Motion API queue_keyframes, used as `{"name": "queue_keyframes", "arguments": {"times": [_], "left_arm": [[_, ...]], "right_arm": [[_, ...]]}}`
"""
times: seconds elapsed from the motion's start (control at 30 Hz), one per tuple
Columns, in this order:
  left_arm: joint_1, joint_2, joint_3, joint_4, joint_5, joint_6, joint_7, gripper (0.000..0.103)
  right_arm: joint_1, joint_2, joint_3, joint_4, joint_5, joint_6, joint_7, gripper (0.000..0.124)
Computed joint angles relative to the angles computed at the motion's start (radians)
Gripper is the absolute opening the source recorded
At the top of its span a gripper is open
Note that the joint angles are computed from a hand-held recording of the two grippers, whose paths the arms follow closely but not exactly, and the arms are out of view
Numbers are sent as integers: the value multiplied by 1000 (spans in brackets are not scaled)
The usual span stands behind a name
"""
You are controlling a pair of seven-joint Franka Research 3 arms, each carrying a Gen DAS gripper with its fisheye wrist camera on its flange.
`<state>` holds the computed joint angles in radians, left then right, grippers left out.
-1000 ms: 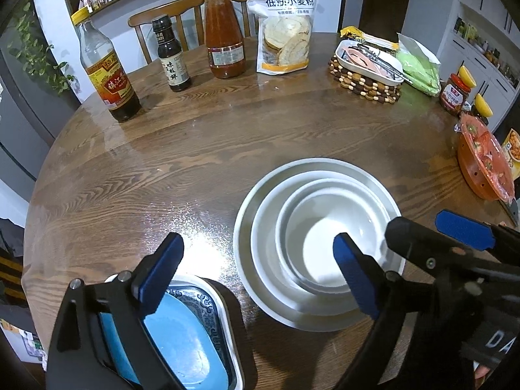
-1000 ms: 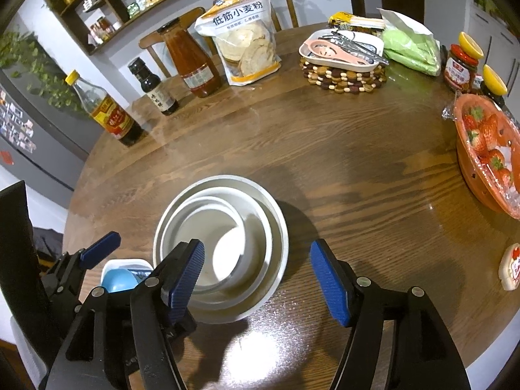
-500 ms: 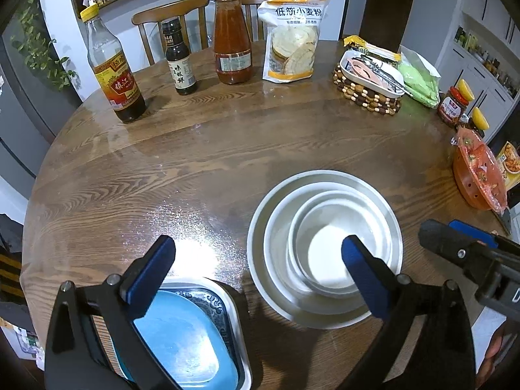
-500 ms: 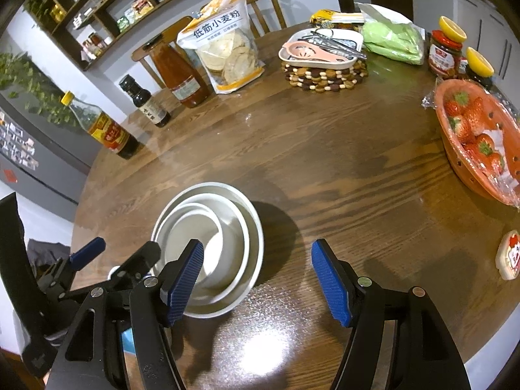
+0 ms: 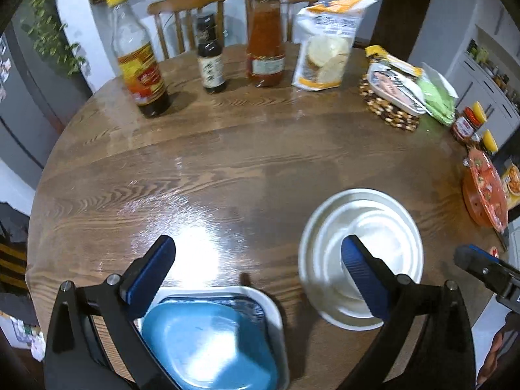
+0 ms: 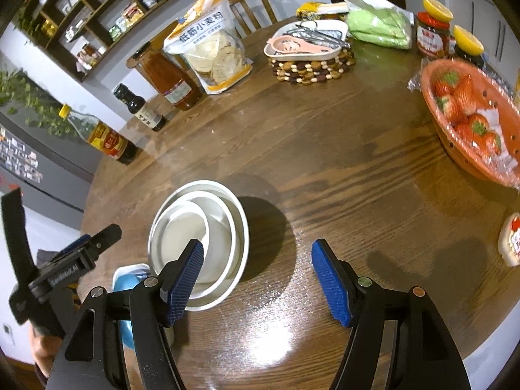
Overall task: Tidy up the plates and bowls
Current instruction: 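Move both grippers to the rim of the large white bowl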
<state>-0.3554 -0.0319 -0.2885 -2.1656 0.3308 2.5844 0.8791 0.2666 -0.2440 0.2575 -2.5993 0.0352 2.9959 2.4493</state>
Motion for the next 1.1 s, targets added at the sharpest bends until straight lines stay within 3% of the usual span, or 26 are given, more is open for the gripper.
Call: {"name": "queue_keyframes", "arguments": {"times": [0.13,0.27,0.67,1.1], "left_arm": [[16,10,17,13,-74,-39,33,102],[21,31,22,31,-233,-69,191,102],[37,122,15,119,-267,-161,267,102],[51,161,12,144,-299,-154,291,102]], "right_arm": [[53,8,-49,-10,83,9,-47,70],[202,36,-175,-9,327,24,-233,70],[180,94,-140,15,476,13,-328,70],[150,120,-115,37,422,-2,-279,70]]}}
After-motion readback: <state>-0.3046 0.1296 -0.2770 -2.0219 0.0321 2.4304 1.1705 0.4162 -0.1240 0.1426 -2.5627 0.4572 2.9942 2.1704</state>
